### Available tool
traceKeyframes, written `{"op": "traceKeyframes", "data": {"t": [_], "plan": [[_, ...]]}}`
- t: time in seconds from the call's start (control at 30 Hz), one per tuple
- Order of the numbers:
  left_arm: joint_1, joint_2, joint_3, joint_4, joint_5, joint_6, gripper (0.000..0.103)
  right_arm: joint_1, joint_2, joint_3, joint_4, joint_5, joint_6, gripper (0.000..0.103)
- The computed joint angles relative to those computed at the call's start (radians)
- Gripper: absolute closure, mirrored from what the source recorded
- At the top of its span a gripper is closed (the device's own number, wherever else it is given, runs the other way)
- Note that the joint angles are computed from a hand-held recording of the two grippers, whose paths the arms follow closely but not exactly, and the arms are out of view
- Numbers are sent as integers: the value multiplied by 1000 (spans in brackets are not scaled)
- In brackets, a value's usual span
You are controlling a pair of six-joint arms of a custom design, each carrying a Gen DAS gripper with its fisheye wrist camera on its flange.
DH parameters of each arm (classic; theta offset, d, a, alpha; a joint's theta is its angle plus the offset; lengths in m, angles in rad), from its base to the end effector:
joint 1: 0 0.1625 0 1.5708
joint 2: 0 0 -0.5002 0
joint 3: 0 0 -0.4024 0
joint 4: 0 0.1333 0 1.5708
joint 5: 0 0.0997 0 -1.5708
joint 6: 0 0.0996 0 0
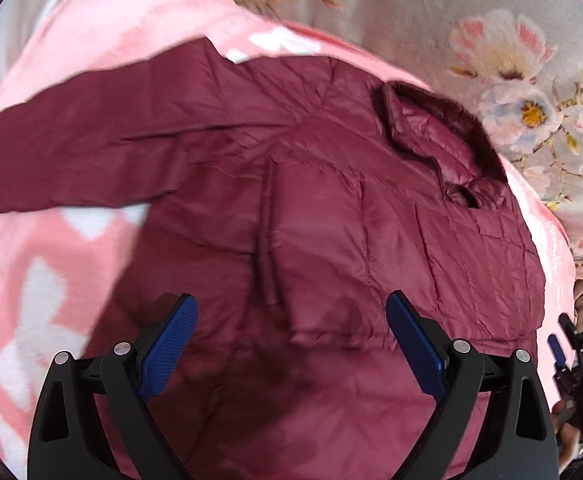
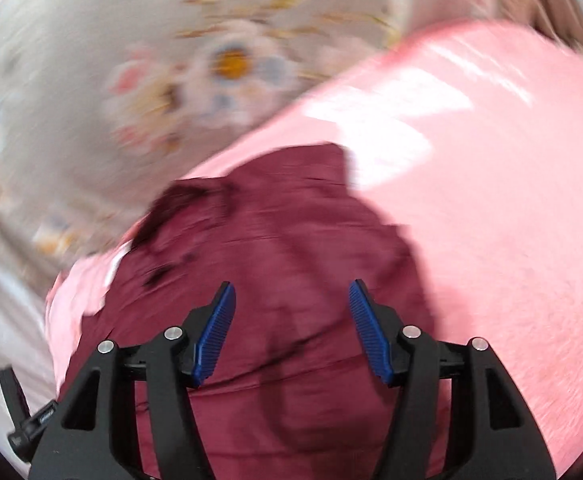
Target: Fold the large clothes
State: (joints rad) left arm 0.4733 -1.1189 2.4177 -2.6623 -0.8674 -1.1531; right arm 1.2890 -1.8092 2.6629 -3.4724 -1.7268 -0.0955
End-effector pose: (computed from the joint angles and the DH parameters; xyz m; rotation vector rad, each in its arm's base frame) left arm -0.2734 -0.3622 0.1300 0.0265 2.5635 -0.7335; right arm 0.0349 -0.3030 0.3825 -0.3403 -2.4454 1.3637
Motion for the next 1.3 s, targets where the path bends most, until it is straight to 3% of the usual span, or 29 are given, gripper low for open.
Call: {"op": "traceKeyframes", "data": {"t": [0.07,0.13,0.17,0.2,0.23,0.27,0.3,0.37,0.47,0.57,0.67,0.77,0.83,0.9,0.93,1.0,1.07,1.13,1.3], "plan": [[14,22,-13,-22,-11,22,27,-90,-8,-11,44,86,26,45],[24,42,-41,13,-12,32,49,-123,14,-25,57,127,44,45],[26,46,-47,23,-10,35,69,-134,31,-38,58,135,55,47],[26,51,-63,60,-2,31,88,-137,46,-48,55,136,62,54],[25,50,-71,83,9,28,99,-135,59,-54,46,135,66,60],[16,46,-78,99,31,29,102,-131,70,-55,30,137,65,87],[7,39,-80,104,53,37,103,-108,75,-55,-6,119,63,100],[-23,18,-71,84,108,62,103,-75,66,-33,-100,151,24,101],[-46,11,-82,157,187,60,103,19,79,-10,-213,47,-74,102],[10,59,-92,159,115,87,103,64,158,-35,-180,-172,-110,102],[30,109,-85,175,109,67,102,53,212,-37,-142,-254,-145,101],[8,125,-78,205,152,39,100,73,223,-35,-161,-302,-156,98],[-9,111,-81,264,168,6,91,117,212,-37,-154,-383,-151,95],[-33,80,-80,327,189,-22,89,170,196,-36,-158,-454,-146,91],[-45,60,-82,368,198,-37,80,211,189,-32,-184,-488,-158,90],[-74,20,-87,415,223,-63,48,295,198,-32,-239,-539,-194,75],[-90,4,-111,447,264,-87,42,389,229,-54,-273,-580,-227,66],[-97,7,-141,416,280,-47,38,435,263,-85,-256,-570,-236,65],[-74,119,-214,295,291,65,37,465,429,-145,-292,-587,-293,66]]}}
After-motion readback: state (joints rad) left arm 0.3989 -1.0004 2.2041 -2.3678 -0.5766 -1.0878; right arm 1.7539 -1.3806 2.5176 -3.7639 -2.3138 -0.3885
